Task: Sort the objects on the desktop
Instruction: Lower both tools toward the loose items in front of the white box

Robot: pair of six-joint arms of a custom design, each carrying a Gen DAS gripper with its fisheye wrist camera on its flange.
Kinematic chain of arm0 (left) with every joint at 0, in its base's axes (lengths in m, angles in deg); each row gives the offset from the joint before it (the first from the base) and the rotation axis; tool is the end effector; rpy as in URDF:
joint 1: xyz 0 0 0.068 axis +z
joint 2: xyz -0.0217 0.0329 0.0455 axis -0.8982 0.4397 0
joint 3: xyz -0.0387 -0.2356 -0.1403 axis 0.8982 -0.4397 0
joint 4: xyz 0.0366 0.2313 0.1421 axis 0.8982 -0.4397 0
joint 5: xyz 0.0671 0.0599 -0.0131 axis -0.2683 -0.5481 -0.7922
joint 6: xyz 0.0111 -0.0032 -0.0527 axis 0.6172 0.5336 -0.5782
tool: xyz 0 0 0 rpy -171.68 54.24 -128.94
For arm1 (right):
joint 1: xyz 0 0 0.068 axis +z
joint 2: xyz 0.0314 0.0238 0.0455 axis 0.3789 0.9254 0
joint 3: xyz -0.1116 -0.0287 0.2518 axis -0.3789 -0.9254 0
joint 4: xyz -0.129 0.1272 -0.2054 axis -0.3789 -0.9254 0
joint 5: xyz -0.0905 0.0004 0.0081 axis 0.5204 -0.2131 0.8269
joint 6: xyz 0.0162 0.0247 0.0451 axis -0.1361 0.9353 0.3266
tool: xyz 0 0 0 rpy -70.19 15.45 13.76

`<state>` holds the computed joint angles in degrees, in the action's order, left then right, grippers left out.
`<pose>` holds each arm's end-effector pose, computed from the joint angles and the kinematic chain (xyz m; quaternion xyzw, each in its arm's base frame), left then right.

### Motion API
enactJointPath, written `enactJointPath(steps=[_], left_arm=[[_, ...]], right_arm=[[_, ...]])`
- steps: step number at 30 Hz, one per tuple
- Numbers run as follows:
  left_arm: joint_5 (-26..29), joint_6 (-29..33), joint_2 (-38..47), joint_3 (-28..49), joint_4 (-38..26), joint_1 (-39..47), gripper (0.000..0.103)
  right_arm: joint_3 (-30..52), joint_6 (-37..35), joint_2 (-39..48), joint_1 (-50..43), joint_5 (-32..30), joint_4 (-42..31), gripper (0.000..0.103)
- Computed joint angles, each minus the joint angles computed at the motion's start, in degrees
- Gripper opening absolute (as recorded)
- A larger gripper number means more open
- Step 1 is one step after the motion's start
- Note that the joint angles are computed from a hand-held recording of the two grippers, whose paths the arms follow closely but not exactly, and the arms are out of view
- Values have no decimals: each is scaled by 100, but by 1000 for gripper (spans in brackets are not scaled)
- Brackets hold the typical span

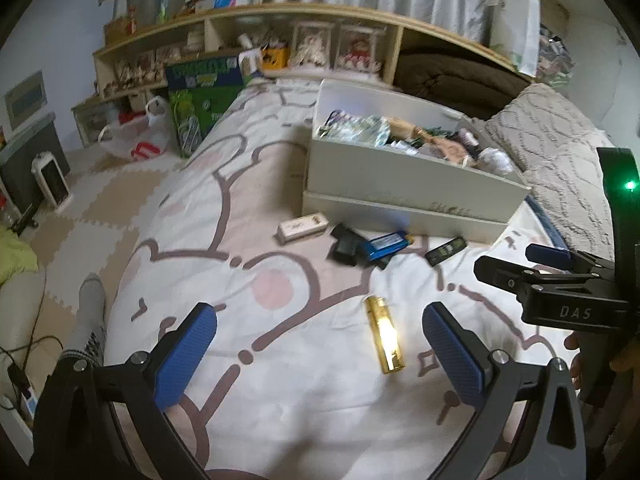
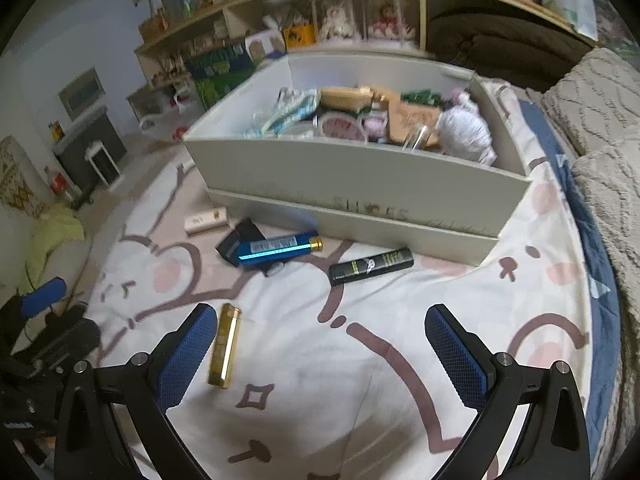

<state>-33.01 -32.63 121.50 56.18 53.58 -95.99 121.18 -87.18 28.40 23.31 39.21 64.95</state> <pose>0.2700 -0.1587 0.1553 0.0161 0.9313 -0.0609 0.3589 0.3314 0.0154 0.1312 -0.1276 0.9412 0.1051 0.2946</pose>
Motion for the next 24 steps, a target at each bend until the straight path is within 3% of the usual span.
enactJointPath(steps=[7, 24], left_arm=[[500, -196, 549, 68, 77, 282, 103], [836, -64, 1920, 822, 189, -52, 103]], right_arm=[[395, -319, 965, 120, 333, 107, 103], [1348, -825, 2131, 30, 623, -86, 103]])
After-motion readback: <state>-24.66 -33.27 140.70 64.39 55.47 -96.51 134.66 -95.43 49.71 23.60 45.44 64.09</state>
